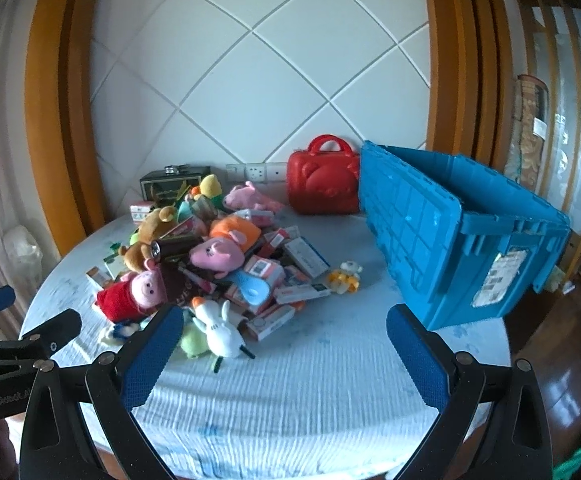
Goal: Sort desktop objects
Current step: 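Move both tools toward the pile of toys on the table, then grasp the white paper tube with the left tool while the right tool grasps the white duck plush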
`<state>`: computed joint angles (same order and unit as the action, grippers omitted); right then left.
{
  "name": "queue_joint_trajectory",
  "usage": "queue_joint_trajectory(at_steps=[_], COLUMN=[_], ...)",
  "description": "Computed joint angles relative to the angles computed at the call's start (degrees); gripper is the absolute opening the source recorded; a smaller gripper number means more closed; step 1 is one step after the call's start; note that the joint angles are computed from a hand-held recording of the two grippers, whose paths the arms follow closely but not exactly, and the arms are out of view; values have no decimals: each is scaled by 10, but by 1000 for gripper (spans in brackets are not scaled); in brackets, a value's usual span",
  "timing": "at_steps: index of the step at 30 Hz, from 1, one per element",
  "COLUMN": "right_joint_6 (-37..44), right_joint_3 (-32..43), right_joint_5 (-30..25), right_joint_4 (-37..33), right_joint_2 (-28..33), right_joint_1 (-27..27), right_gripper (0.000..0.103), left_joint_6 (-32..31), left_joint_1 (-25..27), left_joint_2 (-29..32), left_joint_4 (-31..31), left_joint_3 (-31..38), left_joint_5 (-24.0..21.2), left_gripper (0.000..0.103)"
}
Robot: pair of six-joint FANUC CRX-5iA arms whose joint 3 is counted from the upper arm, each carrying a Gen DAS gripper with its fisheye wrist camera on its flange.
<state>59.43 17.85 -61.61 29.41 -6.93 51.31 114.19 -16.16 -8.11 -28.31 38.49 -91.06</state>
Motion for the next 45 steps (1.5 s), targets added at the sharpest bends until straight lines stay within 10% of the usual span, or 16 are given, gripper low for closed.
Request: queue_joint_trajectory(at_steps=[14, 21, 28, 33, 45], right_joint_6=[-8, -7, -1, -2, 30], right_joint_3=[41, 107, 172, 197, 268], right_joint_5=[-5, -35, -97, -127, -210], right_joint_4=[-15, -32, -107, -146, -188], right_joint_2=[53, 117, 199, 242, 319], right_joint_1=[11, 17, 0, -11, -30], right_gripper=[103, 103, 103, 103, 89], left_joint_6=[-68, -176, -258, -375, -428], left_joint_1=[92, 317, 418, 487, 388], left_joint_2=[-15, -48, -42, -24, 76], left_joint_4=[61, 297, 256, 366, 357], left_joint_3=[-42, -154, -222, -296, -307], left_joint_5=[30, 120, 159, 160, 121], left_gripper=[103, 103, 103, 103, 86])
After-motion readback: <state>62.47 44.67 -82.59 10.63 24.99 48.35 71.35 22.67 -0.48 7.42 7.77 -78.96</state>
